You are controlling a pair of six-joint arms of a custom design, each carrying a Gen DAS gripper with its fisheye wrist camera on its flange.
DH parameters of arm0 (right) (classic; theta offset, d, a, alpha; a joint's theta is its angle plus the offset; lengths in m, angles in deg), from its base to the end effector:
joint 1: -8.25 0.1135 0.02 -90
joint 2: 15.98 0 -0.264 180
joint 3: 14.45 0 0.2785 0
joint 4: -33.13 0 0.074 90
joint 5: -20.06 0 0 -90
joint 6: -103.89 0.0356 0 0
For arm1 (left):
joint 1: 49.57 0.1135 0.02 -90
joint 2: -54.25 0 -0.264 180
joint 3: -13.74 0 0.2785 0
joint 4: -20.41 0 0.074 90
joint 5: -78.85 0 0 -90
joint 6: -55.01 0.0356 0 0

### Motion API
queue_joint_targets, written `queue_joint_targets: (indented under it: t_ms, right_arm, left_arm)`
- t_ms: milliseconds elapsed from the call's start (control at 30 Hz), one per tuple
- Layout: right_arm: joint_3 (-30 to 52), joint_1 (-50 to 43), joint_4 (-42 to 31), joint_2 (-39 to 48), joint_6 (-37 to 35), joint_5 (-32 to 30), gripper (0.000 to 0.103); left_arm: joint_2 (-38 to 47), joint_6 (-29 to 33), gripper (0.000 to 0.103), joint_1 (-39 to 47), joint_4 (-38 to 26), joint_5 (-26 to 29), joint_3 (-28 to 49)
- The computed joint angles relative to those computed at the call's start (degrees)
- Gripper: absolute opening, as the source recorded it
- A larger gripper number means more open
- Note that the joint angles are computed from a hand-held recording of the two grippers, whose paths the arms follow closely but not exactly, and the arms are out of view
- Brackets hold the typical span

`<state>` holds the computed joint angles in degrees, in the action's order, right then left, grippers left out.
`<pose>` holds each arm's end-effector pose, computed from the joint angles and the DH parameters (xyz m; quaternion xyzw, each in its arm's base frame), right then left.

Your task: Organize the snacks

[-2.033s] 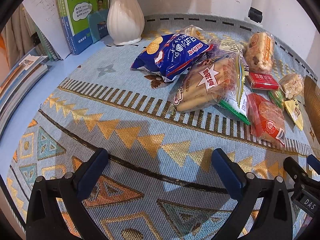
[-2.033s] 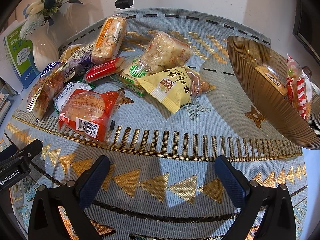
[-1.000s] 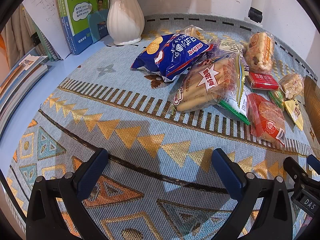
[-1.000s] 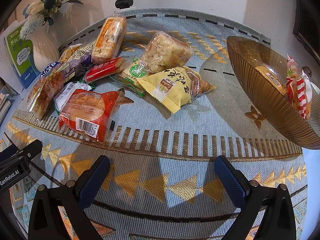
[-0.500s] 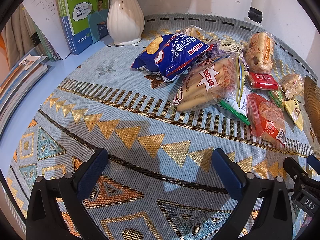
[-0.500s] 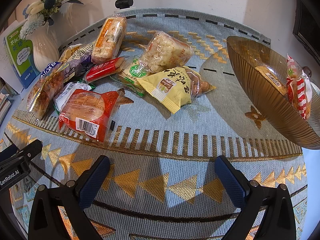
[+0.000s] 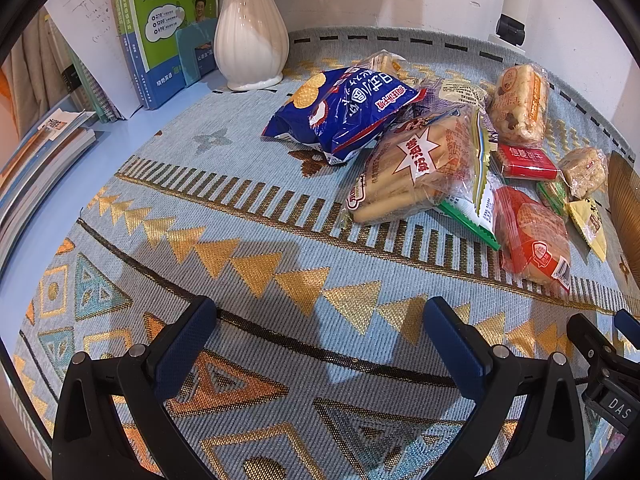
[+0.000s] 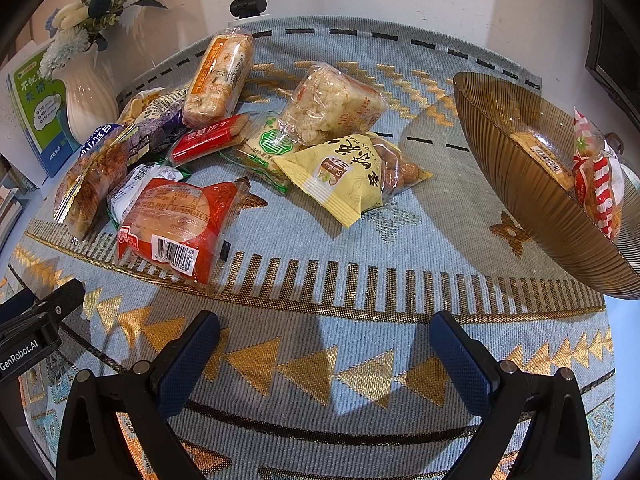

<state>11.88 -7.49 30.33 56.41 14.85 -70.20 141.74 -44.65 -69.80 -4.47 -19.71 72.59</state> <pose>0.1978 -0.0556 0.0820 0.1352 0.9264 -0.0431 0.3487 0.3000 -0.1049 0.1560 0.0640 0.9452 -0.0120 0.3198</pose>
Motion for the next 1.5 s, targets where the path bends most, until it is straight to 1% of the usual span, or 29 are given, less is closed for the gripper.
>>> queue_joint_targets:
  t_ms: [1267, 1467, 1500]
  right_arm:
    - [0.00, -0.10, 0.06, 0.07, -0.09, -0.07, 0.103]
    - [0.06, -0.24, -0.07, -0.02, -0.09, -0.27, 0.103]
    - [0.67, 0.49, -1.01, -0.38, 0.46, 0.18, 0.103]
  left_arm:
    - [-0.02, 0.00, 0.103, -0.03, 0.04, -0.03, 0.02]
    - [-0.02, -0.01, 0.103, -0.03, 0.08, -0.03, 0.00]
    - [0.04, 0.06, 0.103, 0.05, 0.16, 0.02, 0.00]
